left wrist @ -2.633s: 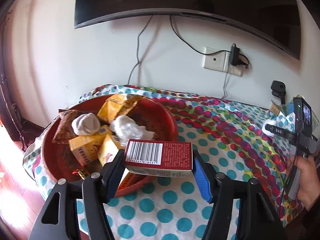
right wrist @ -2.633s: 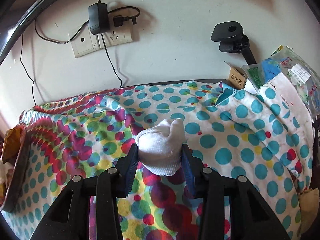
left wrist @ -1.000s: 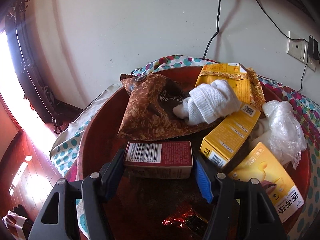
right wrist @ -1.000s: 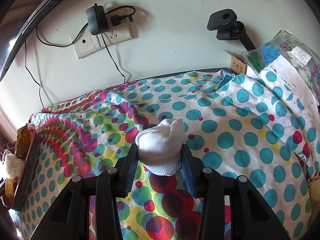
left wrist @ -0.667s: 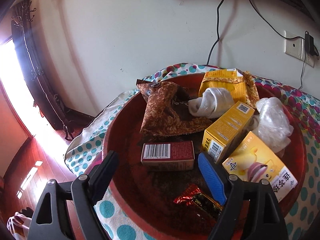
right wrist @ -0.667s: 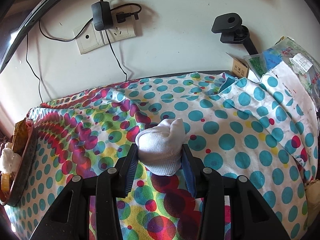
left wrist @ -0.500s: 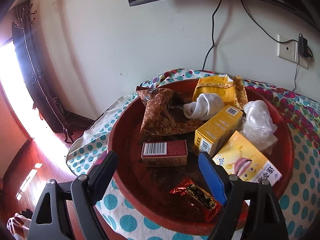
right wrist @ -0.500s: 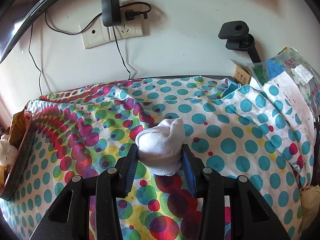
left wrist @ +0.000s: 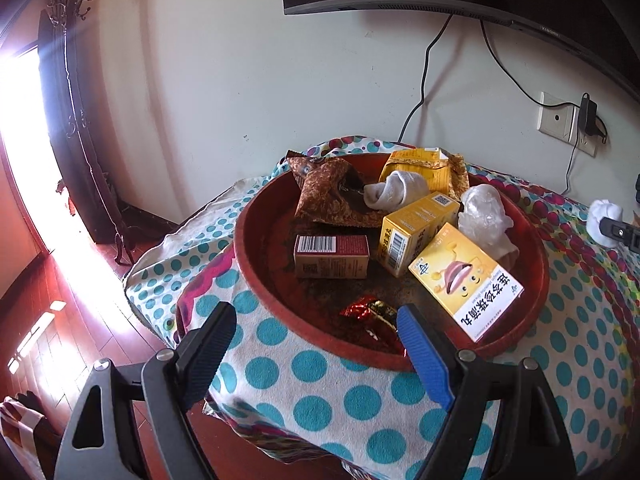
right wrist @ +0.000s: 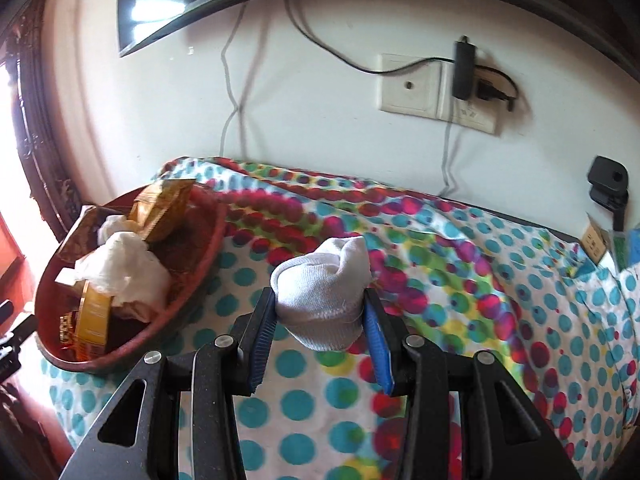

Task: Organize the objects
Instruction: 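Carry the white sock into the tray and release it with the right gripper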

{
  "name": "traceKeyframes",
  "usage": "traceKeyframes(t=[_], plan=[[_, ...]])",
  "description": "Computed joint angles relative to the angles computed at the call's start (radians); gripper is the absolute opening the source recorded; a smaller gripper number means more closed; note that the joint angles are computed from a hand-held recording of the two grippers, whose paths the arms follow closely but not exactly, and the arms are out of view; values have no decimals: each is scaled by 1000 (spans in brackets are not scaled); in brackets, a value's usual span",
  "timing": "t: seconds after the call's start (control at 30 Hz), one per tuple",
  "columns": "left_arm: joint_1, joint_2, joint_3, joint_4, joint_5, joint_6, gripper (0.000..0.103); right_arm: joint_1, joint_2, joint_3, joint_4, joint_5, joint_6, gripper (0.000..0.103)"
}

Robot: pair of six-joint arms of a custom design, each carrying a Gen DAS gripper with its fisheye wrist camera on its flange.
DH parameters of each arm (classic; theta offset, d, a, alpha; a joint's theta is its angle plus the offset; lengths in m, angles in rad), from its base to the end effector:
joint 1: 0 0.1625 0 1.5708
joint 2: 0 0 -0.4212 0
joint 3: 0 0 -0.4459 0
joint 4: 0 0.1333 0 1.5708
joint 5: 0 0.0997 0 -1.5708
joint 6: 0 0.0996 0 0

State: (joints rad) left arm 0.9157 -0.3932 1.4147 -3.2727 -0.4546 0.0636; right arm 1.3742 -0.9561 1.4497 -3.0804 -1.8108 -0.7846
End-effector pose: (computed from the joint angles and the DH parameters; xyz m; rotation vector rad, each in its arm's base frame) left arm -0.2662 -0.7121 -0.0277 0.2936 2.0556 -1.0555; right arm -0.0430 -0.7769 0.3291 0.5142 -2.2267 0.9902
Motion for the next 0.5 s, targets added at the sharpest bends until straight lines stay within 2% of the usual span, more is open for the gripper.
traceKeyframes(t=[0.2, 0.33, 0.5], plan=[[5, -38, 61, -40, -52, -24, 85, 76, 19, 36, 53, 44, -60, 40], [14, -57, 86, -51, -75, -43, 85, 123, 25, 66, 144, 87, -137, 40], [18, -65, 96, -70, -87, -22, 85, 161, 55, 73, 274, 78, -217, 40]])
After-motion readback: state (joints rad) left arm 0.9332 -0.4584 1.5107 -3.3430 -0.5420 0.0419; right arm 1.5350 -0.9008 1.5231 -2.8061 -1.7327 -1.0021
